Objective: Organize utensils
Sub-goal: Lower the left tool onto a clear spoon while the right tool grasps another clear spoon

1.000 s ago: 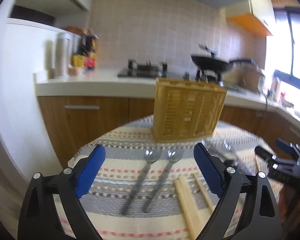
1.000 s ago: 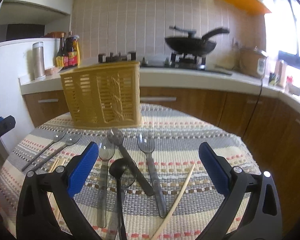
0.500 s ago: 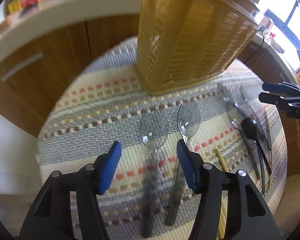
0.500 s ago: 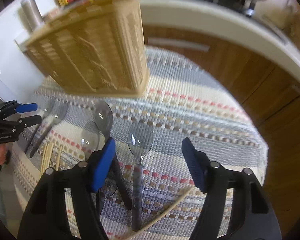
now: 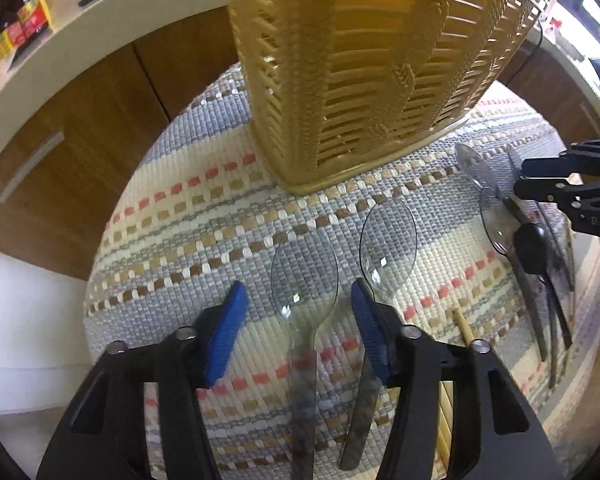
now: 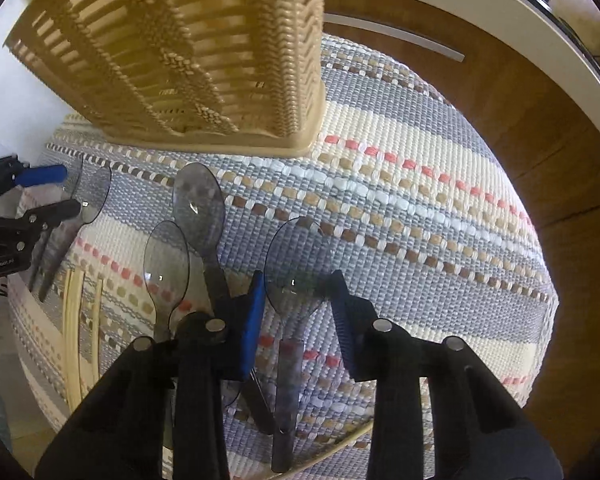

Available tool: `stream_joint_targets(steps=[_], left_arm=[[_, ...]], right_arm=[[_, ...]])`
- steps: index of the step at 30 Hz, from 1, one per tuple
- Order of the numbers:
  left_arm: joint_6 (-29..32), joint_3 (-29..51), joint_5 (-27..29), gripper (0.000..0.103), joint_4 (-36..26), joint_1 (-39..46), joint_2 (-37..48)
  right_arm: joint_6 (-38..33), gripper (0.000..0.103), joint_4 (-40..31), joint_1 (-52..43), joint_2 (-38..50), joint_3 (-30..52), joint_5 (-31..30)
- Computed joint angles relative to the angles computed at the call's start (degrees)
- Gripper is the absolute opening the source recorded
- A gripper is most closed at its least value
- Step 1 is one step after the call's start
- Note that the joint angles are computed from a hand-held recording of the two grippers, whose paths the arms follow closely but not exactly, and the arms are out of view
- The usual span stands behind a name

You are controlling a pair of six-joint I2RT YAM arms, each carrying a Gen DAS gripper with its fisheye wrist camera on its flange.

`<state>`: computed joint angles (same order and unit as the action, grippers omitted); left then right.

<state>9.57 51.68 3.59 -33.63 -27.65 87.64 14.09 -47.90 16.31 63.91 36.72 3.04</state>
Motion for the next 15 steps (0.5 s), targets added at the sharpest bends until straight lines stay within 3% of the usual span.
stream_joint_targets(steps=[2,4,8,11,15], left_arm=[[-1.85,0.45,-1.61,0.030,0.79,-1.74,0.63],[-3.52,0.07,-2.54,0.030,2.26,-3.24,0.67],[-6.05,-3.12,-1.99,0.030,5.02,-4.45,-4.06],[-7.44,-5.52,1.65,0.030,5.23,-3.19,-13.99],[-7.93,-3.44,8.71,0.030,2.05,0.98,-27.56]], right_arm=[[1.00,0.029,1.90,1.73,2.82,0.57,1.49],[1.98,0.029,2.45,2.83,3.16,0.94,1.40],[0.78,0.029,-0.37,2.16,-5.44,0.16,-0.18],[2.62,0.029,-5.25,6.73,-15.46,1.92,1.14],[3.79,0.029,-9.64,11.85,-22.01,10.21,4.53]])
